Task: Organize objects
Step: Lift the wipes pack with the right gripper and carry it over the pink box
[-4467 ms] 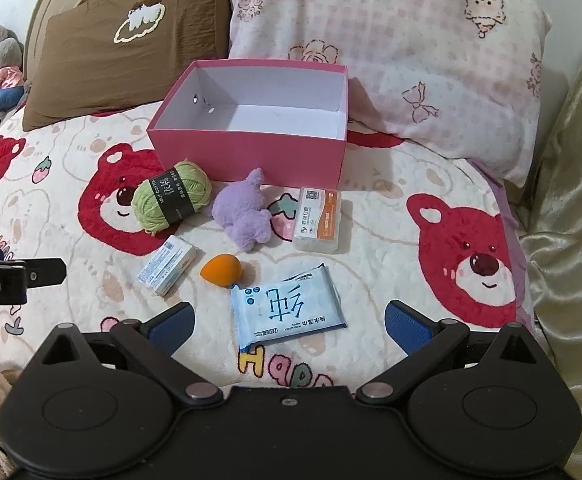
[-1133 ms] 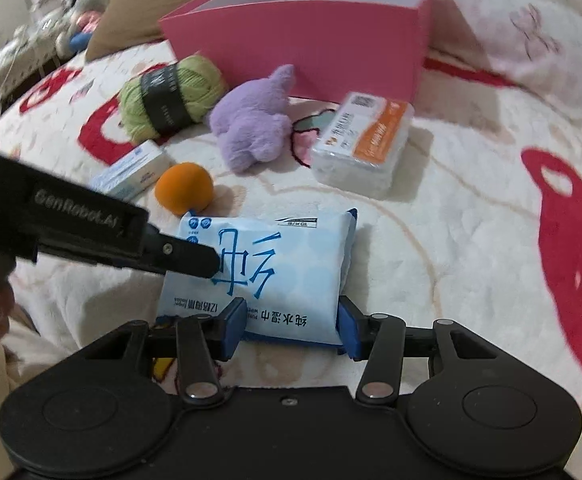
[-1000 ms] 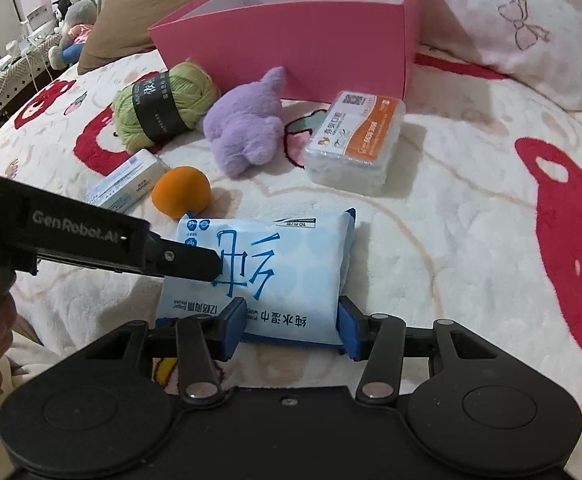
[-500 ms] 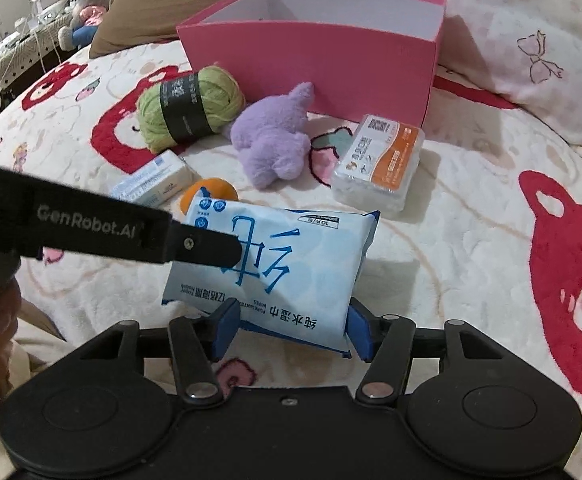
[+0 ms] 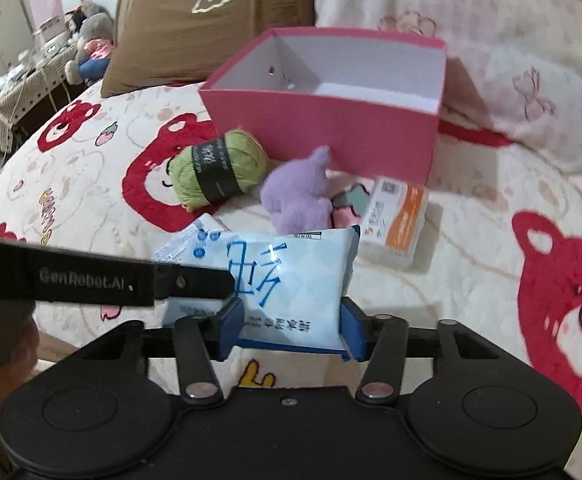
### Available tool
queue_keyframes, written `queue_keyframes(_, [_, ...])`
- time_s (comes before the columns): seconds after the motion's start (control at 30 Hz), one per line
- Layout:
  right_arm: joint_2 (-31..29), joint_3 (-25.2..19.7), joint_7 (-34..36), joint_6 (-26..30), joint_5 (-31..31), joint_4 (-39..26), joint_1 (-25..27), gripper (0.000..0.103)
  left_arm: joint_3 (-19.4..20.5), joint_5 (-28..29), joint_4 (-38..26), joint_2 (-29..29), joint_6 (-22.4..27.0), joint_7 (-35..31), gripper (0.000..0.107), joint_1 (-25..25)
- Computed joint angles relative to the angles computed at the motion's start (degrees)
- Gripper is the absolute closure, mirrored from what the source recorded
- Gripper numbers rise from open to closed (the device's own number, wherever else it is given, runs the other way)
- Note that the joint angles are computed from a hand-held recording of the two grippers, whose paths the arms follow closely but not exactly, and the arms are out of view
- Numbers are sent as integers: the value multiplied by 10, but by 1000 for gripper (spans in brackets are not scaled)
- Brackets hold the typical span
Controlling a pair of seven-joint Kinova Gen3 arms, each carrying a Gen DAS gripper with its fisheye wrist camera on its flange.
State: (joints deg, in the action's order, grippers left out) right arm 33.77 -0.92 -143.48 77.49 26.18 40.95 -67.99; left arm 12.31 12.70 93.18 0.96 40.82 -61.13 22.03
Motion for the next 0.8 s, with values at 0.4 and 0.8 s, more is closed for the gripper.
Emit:
queue_keyframes(0.4, [21,29,11,10,3,-65,-24,59,10,-94,-58,-6,59,70,77,6])
queue_keyframes(0.8, [31,43,18,15,15,-115,-36,59,15,-180,-121,-10,112,99,75,28])
